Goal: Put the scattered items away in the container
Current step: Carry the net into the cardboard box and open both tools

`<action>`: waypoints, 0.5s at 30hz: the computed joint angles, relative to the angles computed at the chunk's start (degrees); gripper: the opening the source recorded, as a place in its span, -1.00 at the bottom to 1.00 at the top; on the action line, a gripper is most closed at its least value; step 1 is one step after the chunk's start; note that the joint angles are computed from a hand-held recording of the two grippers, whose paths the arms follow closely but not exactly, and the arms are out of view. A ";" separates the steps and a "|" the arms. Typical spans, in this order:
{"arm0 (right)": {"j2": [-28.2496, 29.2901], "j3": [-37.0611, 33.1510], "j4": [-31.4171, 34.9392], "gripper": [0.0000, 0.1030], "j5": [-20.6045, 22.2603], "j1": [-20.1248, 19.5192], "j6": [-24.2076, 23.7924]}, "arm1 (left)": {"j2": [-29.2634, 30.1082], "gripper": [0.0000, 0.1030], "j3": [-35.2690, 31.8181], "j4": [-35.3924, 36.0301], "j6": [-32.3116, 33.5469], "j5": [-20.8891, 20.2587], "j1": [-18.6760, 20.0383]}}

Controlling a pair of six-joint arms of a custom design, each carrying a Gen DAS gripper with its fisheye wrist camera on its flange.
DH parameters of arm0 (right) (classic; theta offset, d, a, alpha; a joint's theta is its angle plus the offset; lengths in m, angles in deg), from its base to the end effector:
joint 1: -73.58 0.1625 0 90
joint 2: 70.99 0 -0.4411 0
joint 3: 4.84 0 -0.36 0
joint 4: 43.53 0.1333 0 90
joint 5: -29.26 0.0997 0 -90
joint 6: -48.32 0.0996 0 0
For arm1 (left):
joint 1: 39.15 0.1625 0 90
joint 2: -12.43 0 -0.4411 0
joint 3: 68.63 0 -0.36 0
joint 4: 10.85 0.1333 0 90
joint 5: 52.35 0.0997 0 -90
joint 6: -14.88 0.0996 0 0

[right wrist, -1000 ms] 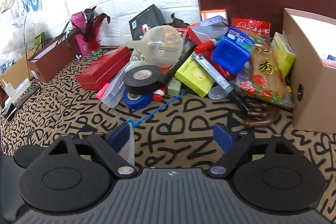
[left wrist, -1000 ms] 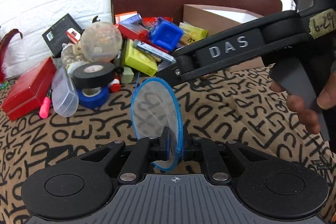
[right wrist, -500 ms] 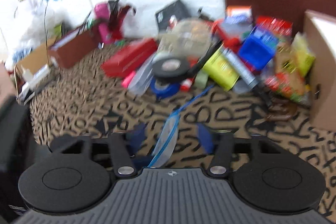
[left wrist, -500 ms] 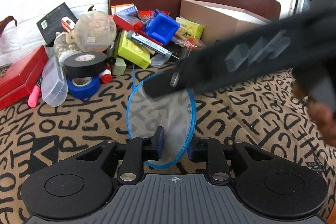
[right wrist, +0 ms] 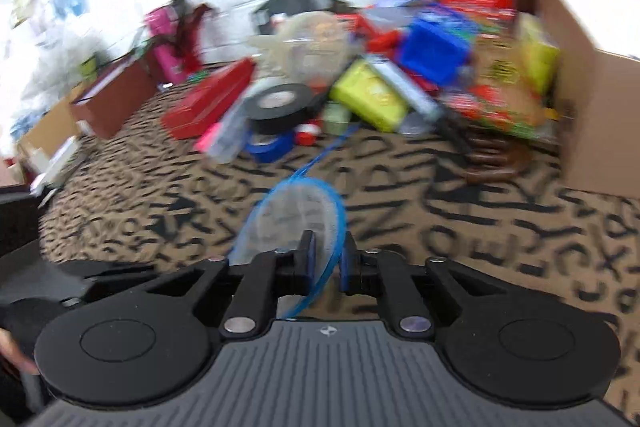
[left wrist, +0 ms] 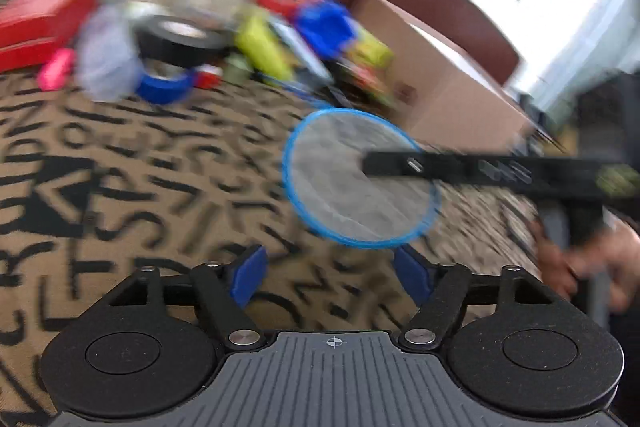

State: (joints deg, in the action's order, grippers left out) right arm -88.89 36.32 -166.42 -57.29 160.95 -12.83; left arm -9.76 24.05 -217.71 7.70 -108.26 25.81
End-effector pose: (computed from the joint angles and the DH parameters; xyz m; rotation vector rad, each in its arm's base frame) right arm 0.0994 -0.8709 0.0746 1.5182 -2.6937 0.2703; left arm -0.1068 -0.6754 0.0050 0.0643 2.5395 -1.2507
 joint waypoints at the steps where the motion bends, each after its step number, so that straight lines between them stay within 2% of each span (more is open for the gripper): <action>1: 0.58 -1.56 0.86 -0.90 -0.50 -0.25 1.13 | -0.01 0.62 0.16 -0.23 0.54 -0.36 -0.05; 3: 1.94 -5.62 5.43 -0.90 -0.18 -0.84 3.37 | 0.35 0.64 -0.56 -0.51 0.27 0.21 -0.07; 6: 1.93 -6.65 7.83 -0.90 1.27 -1.35 3.32 | 1.12 0.65 -3.03 -1.81 -2.49 -1.04 1.10; 9: 1.35 -6.61 8.95 -0.90 2.52 -1.59 2.05 | 1.20 0.65 -6.30 -0.11 -4.82 -4.25 2.69; 11: 1.06 -6.79 9.76 -0.91 2.98 -1.73 1.87 | 1.50 0.65 -9.09 2.14 -3.54 -5.89 3.26; 15: 0.61 -6.19 8.83 -0.91 3.13 -2.04 2.82 | 3.02 0.67 -14.43 7.82 -3.03 -13.38 5.48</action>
